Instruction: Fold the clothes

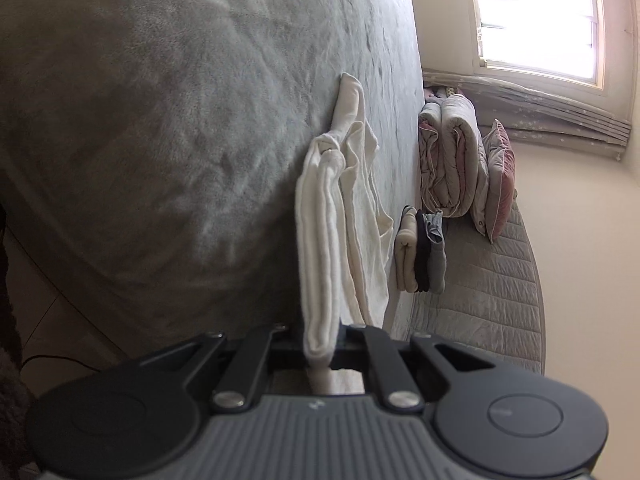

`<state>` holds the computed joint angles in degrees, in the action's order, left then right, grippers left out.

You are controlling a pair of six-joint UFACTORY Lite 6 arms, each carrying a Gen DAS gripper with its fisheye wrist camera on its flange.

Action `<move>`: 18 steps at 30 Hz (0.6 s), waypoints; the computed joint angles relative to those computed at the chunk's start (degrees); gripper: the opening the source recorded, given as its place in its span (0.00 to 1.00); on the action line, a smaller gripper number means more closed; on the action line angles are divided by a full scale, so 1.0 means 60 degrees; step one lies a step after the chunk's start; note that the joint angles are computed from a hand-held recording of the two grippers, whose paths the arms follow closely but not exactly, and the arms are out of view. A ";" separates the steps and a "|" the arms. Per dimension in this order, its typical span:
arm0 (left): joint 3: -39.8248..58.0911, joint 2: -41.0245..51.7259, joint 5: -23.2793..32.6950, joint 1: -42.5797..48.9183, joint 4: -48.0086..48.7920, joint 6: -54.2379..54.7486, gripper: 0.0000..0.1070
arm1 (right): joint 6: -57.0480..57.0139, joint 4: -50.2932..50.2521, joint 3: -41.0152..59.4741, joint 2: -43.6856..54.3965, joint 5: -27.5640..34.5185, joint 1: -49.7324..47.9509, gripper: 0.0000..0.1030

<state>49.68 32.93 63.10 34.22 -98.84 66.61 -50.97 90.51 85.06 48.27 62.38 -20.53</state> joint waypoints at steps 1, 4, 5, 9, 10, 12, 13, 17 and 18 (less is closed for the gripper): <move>-0.0044 -0.0007 0.0032 0.0016 -0.0008 0.0023 0.06 | 0.0009 0.0002 -0.0025 -0.0003 0.0024 -0.0021 0.07; 0.0002 0.0077 0.0231 0.0016 -0.0062 0.0004 0.06 | 0.0201 0.0046 0.0212 0.0147 0.0093 -0.0001 0.08; 0.0048 0.0087 0.0361 0.0024 -0.0078 -0.0011 0.06 | 0.0289 0.0072 0.0367 0.0222 0.0122 0.0029 0.08; 0.0351 0.0034 0.0867 0.0083 -0.0163 -0.0186 0.06 | 0.0683 0.0221 0.1174 0.0581 0.0279 0.0169 0.08; 0.0466 0.0035 0.0972 0.0077 -0.0216 -0.0265 0.06 | 0.0846 0.0278 0.1467 0.0717 0.0331 0.0206 0.08; 0.0738 0.0080 0.1178 0.0031 -0.0383 -0.0442 0.06 | 0.1249 0.0399 0.2193 0.1067 0.0397 0.0280 0.08; 0.0967 0.0174 0.1253 -0.0036 -0.0487 -0.0576 0.06 | 0.1496 0.0446 0.2651 0.1290 0.0405 0.0331 0.08; 0.2189 0.0703 0.1218 -0.0438 -0.0900 -0.1247 0.06 | 0.2662 0.0417 0.5012 0.2506 0.0224 0.0592 0.08; 0.2557 0.0869 0.1109 -0.0560 -0.0999 -0.1403 0.06 | 0.3017 0.0339 0.5766 0.2888 0.0108 0.0691 0.08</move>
<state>65.02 38.14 69.75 30.86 -104.84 58.19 -32.87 92.55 119.66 65.59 63.02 -16.39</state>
